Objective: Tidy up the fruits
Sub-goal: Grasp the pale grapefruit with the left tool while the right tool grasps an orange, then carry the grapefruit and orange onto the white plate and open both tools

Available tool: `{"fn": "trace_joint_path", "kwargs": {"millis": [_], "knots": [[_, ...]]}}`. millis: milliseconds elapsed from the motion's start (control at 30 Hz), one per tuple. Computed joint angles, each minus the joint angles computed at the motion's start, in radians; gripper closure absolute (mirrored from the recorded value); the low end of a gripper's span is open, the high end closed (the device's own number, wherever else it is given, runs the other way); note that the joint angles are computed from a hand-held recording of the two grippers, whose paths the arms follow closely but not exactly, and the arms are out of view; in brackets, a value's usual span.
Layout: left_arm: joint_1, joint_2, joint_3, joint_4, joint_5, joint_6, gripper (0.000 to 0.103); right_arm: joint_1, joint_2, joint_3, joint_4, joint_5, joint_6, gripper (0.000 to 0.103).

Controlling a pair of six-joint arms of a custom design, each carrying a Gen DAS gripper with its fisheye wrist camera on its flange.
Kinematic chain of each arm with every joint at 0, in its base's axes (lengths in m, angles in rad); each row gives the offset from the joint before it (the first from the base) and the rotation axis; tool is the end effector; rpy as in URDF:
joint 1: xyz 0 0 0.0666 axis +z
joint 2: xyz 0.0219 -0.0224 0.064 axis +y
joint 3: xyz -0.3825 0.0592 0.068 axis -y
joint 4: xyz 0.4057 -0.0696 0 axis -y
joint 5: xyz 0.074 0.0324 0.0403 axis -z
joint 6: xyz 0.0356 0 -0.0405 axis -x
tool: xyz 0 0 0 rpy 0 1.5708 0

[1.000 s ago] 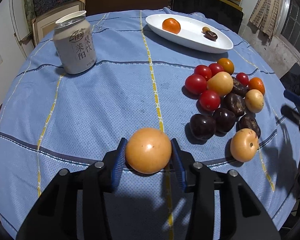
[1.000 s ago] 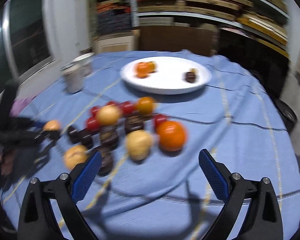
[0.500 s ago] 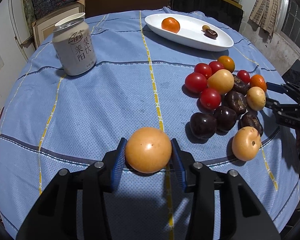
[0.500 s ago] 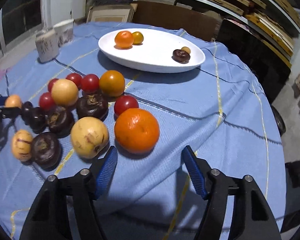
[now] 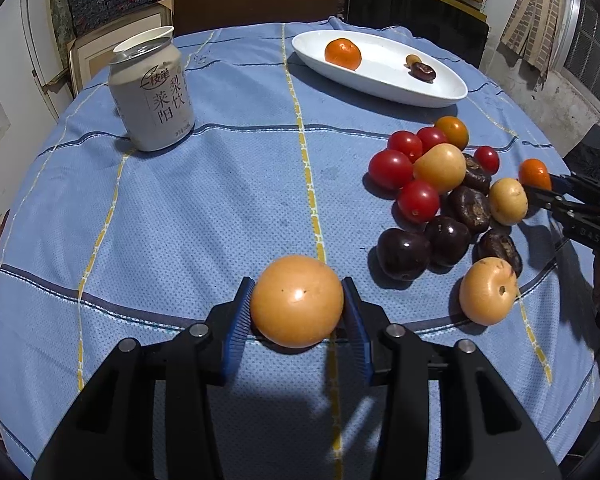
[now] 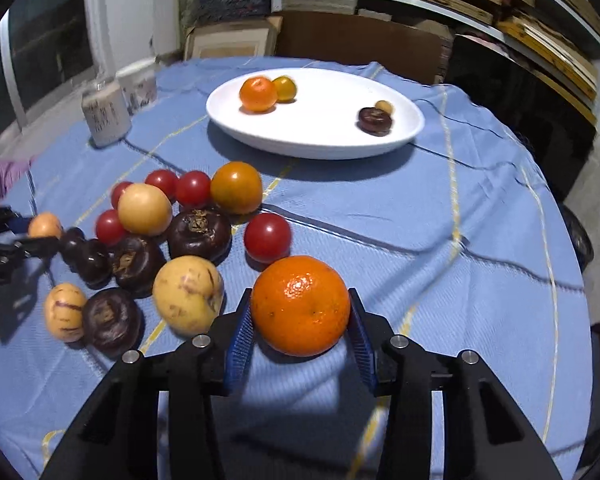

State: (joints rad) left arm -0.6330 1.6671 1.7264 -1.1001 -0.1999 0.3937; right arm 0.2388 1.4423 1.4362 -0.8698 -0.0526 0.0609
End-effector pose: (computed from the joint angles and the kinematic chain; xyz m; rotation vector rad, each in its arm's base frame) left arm 0.4766 -0.3414 0.4348 0.2385 2.5721 -0.1186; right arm 0.5010 0.1235 0.4319 -0.3889 2.4193 0.1430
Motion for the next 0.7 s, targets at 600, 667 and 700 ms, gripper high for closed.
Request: {"fn": "trace_joint_path", "kwargs": {"millis": [600,667,700], "knots": [[-0.020,0.139,0.328,-0.077,0.028,-0.091,0.060,-0.044,-0.069,0.044,0.038,-0.105,-0.050,0.058],[-0.016,0.210,0.447,-0.110,0.028,-0.110,0.060,-0.048,-0.033,0.096,0.038,-0.120,-0.057,0.058],[-0.014,0.236,0.492,-0.123,0.033,-0.115,0.060,-0.049,-0.018,0.115,0.039,-0.125,-0.063,0.058]]}}
